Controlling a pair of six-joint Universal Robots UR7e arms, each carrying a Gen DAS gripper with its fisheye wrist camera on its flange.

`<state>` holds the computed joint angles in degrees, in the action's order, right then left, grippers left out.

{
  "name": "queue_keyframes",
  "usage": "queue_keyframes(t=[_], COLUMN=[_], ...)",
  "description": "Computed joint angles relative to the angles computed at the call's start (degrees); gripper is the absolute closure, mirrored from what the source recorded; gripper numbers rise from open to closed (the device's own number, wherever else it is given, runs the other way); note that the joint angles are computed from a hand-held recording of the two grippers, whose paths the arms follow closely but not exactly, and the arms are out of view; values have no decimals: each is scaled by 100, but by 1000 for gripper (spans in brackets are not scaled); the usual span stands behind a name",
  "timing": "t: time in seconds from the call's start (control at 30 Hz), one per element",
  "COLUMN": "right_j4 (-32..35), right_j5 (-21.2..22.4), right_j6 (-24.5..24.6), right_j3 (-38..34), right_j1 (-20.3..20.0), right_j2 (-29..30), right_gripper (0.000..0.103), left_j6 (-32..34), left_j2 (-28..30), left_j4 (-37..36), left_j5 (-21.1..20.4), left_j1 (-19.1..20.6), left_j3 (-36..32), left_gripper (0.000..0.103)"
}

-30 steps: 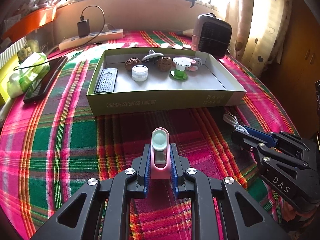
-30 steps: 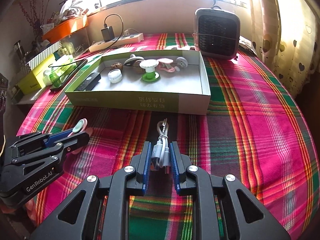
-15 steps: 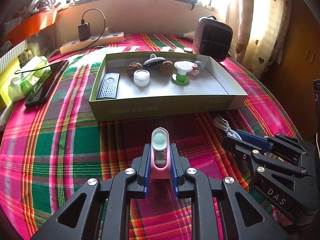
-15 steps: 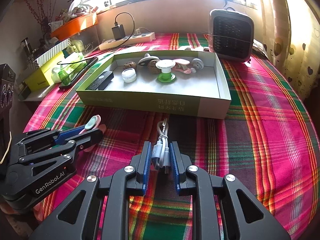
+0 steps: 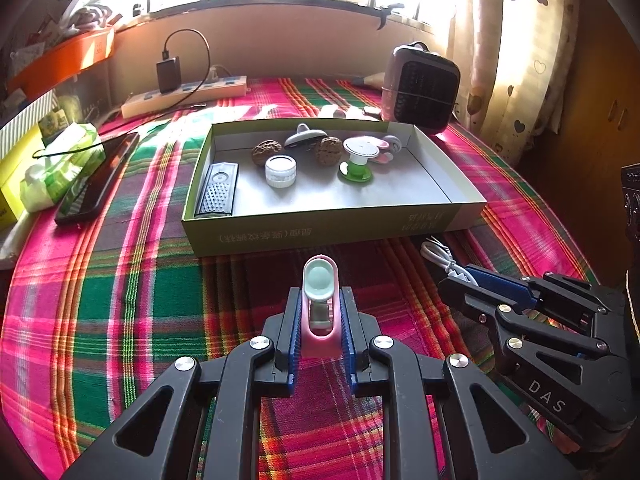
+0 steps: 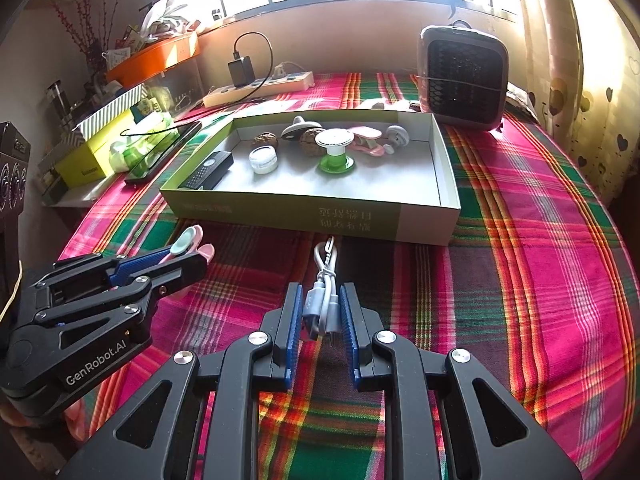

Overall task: Organize objects
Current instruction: 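Carry the pink holder and white cable over the box rim with both tools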

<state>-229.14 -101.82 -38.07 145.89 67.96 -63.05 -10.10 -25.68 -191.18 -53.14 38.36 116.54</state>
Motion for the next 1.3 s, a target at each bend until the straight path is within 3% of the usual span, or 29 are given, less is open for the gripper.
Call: queue_keyframes(t=[0.77, 1.3], right_j4=[85, 488], right_j5=[139, 9], right_j6=[-3, 47], right_j3=[-73, -469], right_j1=[57, 117], right_j2=[-249, -425], right_gripper=[83, 83], left_j6=[210, 430], left_j2=[-75, 39], left_j4=[-199, -14], left_j5=[-39, -153], left_j1=[-2, 214], left_j3=[-142, -640], left_gripper=[87, 87])
